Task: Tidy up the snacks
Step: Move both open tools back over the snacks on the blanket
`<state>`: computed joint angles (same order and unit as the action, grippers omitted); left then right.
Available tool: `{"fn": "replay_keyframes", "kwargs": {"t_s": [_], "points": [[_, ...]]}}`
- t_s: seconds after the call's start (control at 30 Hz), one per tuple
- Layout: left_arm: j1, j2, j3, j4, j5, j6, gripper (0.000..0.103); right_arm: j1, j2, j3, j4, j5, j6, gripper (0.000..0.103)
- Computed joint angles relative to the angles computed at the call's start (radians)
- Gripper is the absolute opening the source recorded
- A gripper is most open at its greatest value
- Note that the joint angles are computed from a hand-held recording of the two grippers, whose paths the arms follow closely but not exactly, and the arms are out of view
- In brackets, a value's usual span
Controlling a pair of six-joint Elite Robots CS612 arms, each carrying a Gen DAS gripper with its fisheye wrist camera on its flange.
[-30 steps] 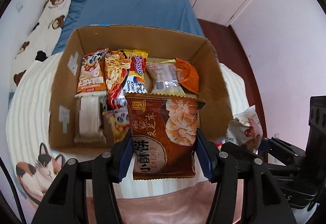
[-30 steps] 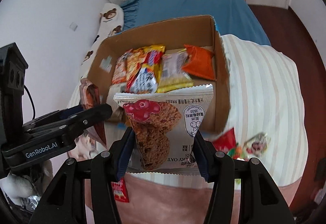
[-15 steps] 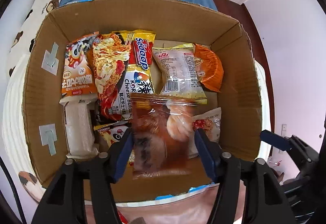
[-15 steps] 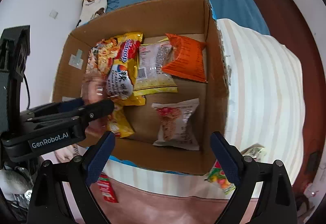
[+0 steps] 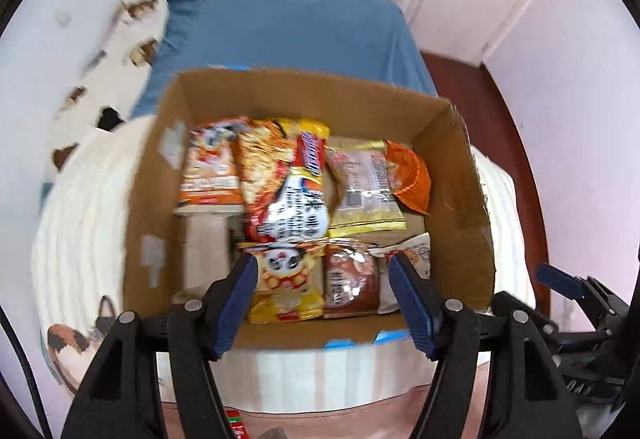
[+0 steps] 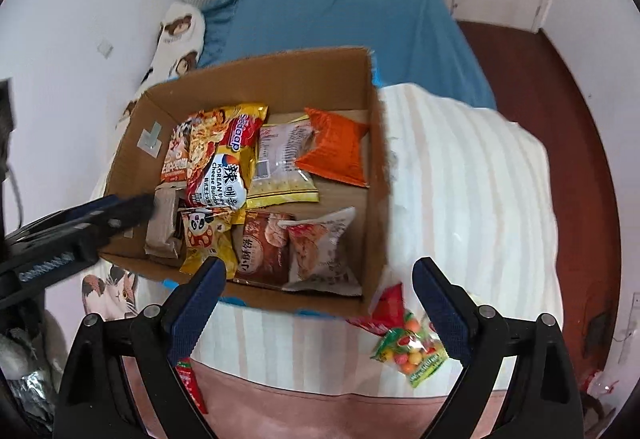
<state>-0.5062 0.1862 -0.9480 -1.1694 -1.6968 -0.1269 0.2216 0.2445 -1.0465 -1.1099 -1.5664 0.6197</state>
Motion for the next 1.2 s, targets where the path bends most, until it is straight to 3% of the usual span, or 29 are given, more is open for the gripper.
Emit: {"fn": "replay_keyframes", "kwargs": {"t_s": [0.17, 0.33, 0.5, 0.63, 0.77, 0.83, 0.97, 1.03, 1.13, 1.2], "points": [[0.0, 0.108, -0.23, 0.078, 0.067, -0.028, 0.066, 0.006, 0.083, -0.165, 0.066, -0.024, 0.083, 0.096], [-0.01, 0.224, -0.402, 0.189, 0.182, -0.087, 0.066, -0.033, 0.204, -0.325, 0.151, 0.065, 0.22, 0.096], [0.009, 0.292, -0.457, 0.355, 0.145, -0.179, 0.066, -0.054, 0.282, -0.379, 0.182, 0.143, 0.237, 0.096], [0.017, 0.318, -0.477, 0.427, 0.14, -0.189, 0.066, -0.052, 0.314, -0.392, 0.204, 0.205, 0.235, 0.098], [0.031, 0.334, -0.508, 0.451, 0.122, -0.2, 0.066, -0.044, 0.343, -0.425, 0.173, 0.374, 0.222, 0.098], [0.038, 0.341, -0.528, 0.452, 0.122, -0.203, 0.066, -0.028, 0.331, -0.427, 0.182, 0.333, 0.19, 0.098], [0.06, 0.349, -0.55, 0.446, 0.106, -0.223, 0.066, 0.016, 0.265, -0.353, 0.247, 0.055, 0.052, 0.098], [0.068, 0.352, -0.551, 0.452, 0.115, -0.224, 0.066, 0.023, 0.242, -0.299, 0.269, -0.006, -0.025, 0.098], [0.073, 0.357, -0.561, 0.481, 0.14, -0.215, 0.066, 0.026, 0.216, -0.221, 0.289, -0.036, -0.115, 0.098], [0.071, 0.363, -0.565, 0.498, 0.148, -0.199, 0.066, 0.016, 0.219, -0.205, 0.28, 0.023, -0.11, 0.098]]}}
